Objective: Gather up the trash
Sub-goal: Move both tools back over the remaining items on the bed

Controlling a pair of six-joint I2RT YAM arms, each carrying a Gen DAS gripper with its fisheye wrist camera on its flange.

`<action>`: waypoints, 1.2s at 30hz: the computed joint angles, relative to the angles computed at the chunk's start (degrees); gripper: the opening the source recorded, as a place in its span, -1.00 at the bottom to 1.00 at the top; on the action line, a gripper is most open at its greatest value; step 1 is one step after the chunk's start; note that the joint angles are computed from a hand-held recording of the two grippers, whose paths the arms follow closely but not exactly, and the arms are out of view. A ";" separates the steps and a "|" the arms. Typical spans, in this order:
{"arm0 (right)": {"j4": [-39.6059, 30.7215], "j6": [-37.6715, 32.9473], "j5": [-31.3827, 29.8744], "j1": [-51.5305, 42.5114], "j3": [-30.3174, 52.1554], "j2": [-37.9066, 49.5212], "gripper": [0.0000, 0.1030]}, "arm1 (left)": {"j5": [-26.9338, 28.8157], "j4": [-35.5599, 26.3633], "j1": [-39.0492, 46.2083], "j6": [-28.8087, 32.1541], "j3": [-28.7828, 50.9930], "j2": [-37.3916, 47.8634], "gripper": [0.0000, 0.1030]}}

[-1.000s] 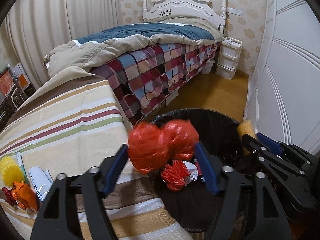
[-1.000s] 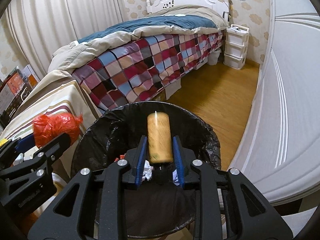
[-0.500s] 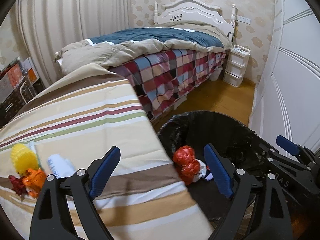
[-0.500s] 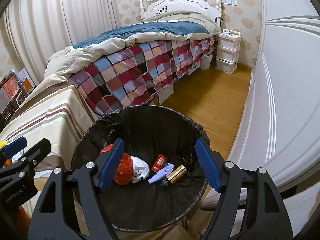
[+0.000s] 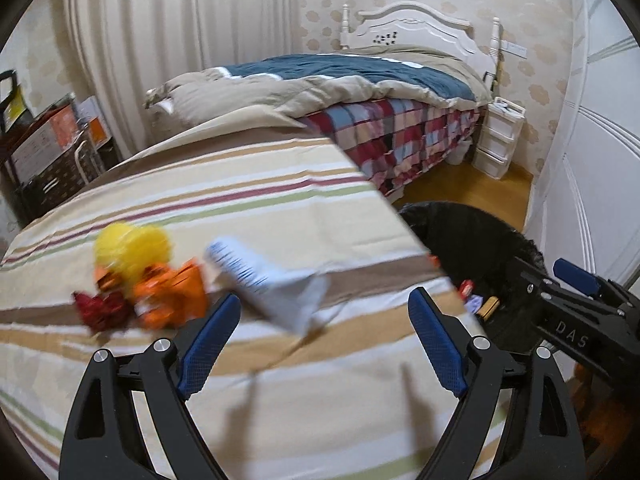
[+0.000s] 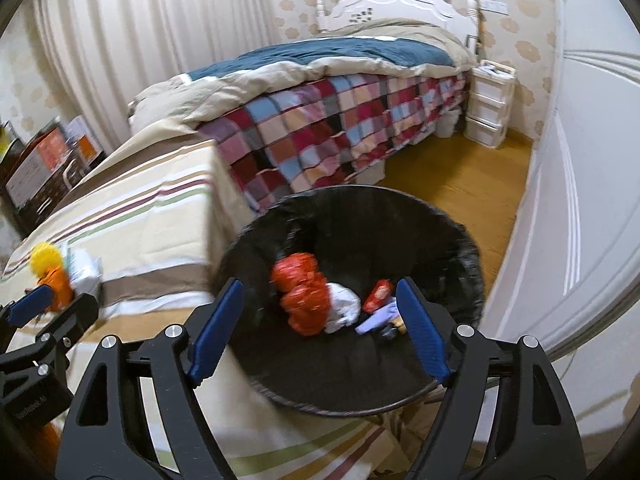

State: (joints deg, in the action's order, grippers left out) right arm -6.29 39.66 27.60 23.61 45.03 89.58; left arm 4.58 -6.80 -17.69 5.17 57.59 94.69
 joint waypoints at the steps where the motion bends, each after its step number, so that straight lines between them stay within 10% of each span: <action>1: -0.29 0.10 0.24 0.90 0.57 0.30 0.49 | 0.16 -0.09 1.04 0.19 -0.70 -0.66 0.66; 36: -11.91 -7.76 -2.83 13.66 35.13 25.93 0.50 | 6.20 -6.08 24.36 3.07 6.08 6.44 0.66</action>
